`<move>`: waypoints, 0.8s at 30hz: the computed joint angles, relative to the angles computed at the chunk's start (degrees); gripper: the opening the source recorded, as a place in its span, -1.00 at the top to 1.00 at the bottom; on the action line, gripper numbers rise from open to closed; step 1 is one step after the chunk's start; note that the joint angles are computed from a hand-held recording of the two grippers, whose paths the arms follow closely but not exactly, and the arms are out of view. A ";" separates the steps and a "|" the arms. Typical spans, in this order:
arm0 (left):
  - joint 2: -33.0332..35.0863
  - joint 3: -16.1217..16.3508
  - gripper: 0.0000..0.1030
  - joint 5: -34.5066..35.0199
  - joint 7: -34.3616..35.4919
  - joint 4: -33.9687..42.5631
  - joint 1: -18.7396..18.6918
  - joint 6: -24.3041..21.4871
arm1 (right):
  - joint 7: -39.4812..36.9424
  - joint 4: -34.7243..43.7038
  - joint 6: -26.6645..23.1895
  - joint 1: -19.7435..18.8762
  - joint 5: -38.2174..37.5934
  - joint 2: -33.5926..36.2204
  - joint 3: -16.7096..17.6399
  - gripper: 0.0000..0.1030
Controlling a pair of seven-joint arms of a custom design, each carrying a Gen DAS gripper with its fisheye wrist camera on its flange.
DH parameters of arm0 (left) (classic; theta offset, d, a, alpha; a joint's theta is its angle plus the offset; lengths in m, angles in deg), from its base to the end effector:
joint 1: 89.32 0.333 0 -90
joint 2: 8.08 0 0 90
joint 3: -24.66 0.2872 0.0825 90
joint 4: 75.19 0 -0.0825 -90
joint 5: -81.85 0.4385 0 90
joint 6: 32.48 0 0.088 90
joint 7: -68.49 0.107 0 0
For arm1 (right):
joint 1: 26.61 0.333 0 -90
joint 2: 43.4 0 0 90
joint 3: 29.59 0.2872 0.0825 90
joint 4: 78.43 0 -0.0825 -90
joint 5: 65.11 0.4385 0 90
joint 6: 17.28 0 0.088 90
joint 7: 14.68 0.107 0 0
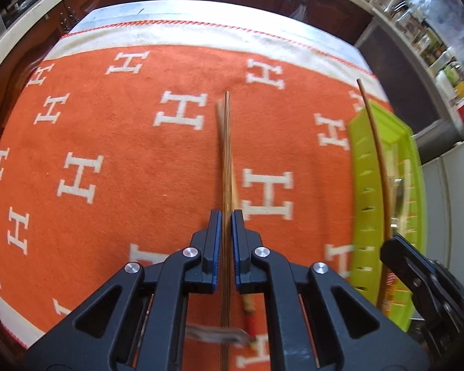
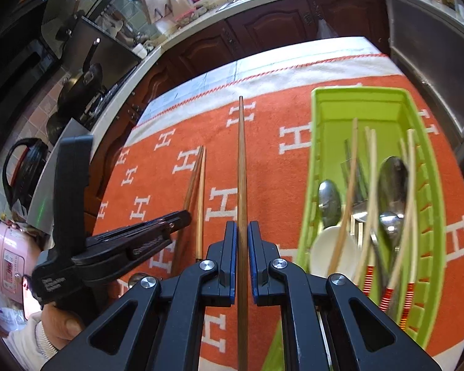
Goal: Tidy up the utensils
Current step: 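Lift both chopsticks with both tools and carry them over the green tray, then lower the chopsticks into the tray and open both tools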
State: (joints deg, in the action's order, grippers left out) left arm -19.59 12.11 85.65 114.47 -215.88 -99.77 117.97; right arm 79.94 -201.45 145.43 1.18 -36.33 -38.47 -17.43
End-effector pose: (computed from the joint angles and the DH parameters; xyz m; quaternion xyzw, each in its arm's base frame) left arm 0.4938 -0.2095 0.3474 -0.7940 0.5786 -0.1693 0.0783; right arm 0.5018 0.3861 0.3654 -0.7245 0.6078 0.0268 0.3239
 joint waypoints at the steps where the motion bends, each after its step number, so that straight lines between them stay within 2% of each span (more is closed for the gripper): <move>1: -0.60 0.03 0.92 -0.46 0.34 -0.18 -0.29 0.35 | 0.15 -0.68 0.29 -0.13 0.19 -0.78 -0.11 0.87; 6: -3.18 -0.16 0.92 -2.94 2.70 0.13 -2.27 2.19 | 1.41 -5.36 1.56 -0.54 1.14 -5.89 -1.60 0.87; 9: -3.15 0.17 0.92 -6.09 6.29 1.88 -4.14 2.96 | 5.69 -8.58 1.81 -1.04 -2.41 -8.96 -2.83 0.87; 15: 2.07 -1.02 0.92 -9.92 12.99 9.03 -7.09 1.33 | 13.80 -13.18 -0.15 -2.61 -9.63 -12.67 -4.38 0.87; 24: 9.81 -3.05 0.92 -11.29 14.58 15.92 -8.85 -1.97 | 19.96 -15.78 -0.97 -3.65 -16.52 -13.05 -4.66 0.86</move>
State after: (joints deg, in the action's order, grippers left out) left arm -9.78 9.06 74.36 129.05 -199.95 -108.62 116.00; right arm 99.91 -217.24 144.46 -2.46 -52.85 -51.52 -22.09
